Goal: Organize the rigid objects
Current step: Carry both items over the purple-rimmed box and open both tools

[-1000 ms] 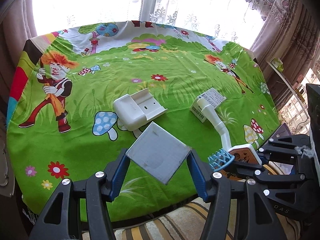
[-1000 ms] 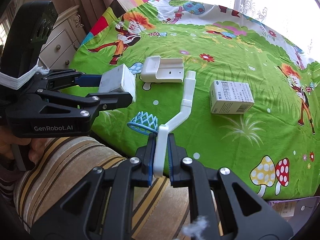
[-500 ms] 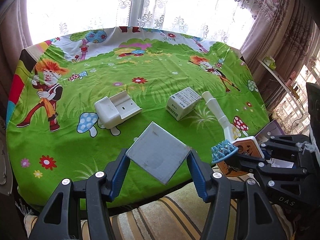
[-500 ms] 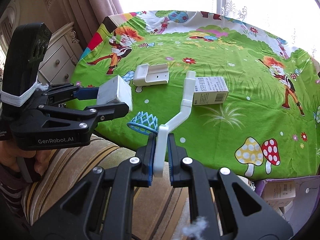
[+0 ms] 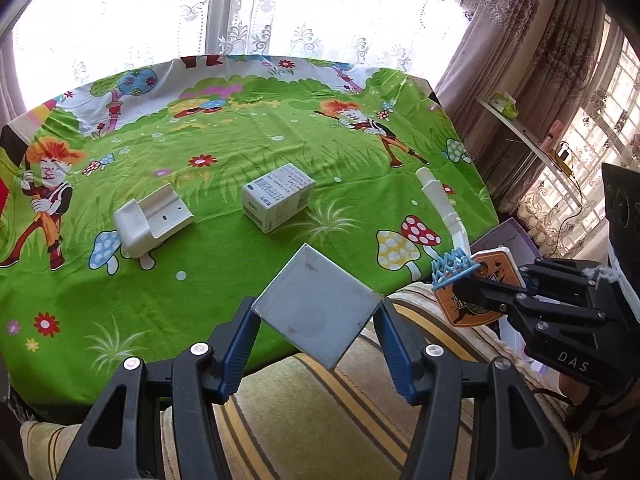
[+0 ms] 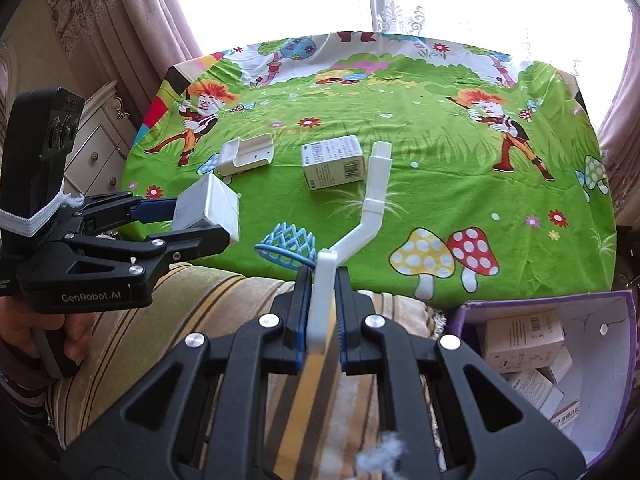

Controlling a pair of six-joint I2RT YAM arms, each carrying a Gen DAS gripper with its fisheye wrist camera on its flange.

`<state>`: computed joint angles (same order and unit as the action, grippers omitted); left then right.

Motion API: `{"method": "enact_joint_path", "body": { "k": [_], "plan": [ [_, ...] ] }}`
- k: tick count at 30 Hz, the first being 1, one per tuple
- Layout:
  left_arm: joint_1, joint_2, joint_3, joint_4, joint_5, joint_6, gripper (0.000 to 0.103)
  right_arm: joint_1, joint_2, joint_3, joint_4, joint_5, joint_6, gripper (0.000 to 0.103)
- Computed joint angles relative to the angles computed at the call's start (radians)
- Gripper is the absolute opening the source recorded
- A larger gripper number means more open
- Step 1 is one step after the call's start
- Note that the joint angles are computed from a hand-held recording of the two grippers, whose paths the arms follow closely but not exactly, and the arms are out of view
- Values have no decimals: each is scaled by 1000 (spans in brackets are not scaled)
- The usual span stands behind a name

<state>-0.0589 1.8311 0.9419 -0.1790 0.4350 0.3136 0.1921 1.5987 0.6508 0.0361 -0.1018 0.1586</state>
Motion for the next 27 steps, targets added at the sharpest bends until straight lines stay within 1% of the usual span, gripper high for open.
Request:
{"method": "enact_joint_path", "body": {
  "k": [7, 11, 14, 19, 22, 27],
  "plan": [
    [-122, -22, -22, 3, 3, -74, 59, -246, -154, -141, -26, -46, -69, 15],
    [-194, -31, -27, 7, 7, -122, 59, -404, -218, -189, -54, -77, -125, 15],
    [-252, -34, -32, 13, 8, -158, 59, -501, -247, -211, -66, -71, -166, 15],
    [-352, -27, -31, 18, 5, -200, 59, -612, -264, -231, -68, -26, -214, 15],
    [-402, -19, -23, 20, -7, -218, 59, -671, -266, -236, -64, -29, -233, 15],
    [-472, 1, -4, 19, -19, -233, 59, -725, -261, -239, -52, -12, -245, 15]
  ]
}}
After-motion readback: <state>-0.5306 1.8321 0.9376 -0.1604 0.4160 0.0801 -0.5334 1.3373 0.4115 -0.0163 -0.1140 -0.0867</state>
